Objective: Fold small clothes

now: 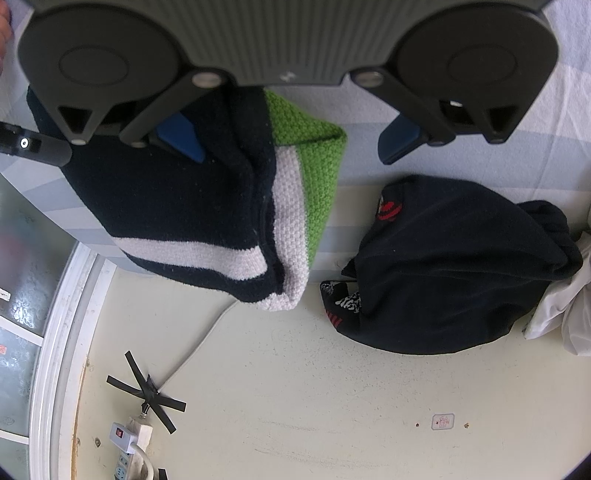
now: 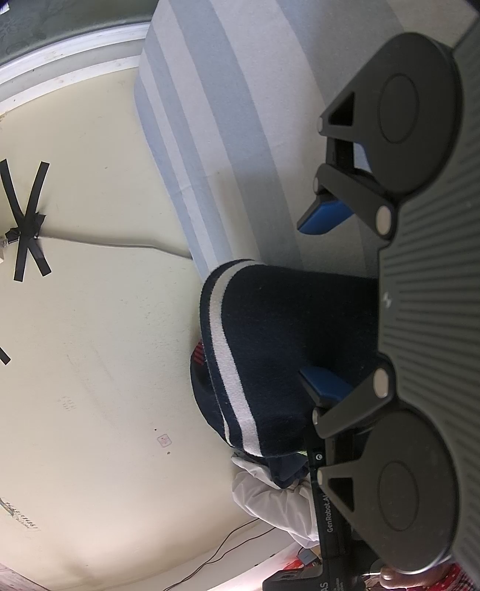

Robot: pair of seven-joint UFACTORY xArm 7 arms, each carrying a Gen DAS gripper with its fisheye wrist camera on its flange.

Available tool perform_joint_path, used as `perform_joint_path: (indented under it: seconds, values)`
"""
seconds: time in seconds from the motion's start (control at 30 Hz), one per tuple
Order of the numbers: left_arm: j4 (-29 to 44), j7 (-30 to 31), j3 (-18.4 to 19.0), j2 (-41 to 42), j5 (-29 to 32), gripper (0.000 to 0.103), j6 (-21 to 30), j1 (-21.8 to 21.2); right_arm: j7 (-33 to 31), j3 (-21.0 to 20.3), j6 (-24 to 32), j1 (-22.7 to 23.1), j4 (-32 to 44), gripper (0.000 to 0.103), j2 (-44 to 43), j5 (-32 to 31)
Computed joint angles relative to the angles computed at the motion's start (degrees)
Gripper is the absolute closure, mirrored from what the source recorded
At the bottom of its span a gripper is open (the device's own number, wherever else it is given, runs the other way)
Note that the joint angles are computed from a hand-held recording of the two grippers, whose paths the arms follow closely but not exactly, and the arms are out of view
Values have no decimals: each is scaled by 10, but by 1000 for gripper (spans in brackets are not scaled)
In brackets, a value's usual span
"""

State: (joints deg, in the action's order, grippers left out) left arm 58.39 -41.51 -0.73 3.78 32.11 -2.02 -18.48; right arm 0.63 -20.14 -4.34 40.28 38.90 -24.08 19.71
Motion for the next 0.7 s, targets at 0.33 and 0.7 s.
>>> perform_joint_path:
  seconds: [0.33, 0.7]
  values:
    - [-1, 24, -7, 0, -27, 0, 1, 3, 3, 1, -1, -1, -1, 22, -1, -2]
    - [-2, 26, -4, 1, -29, 0, 1, -1, 3, -1, -2, 1, -2, 22, -1, -4]
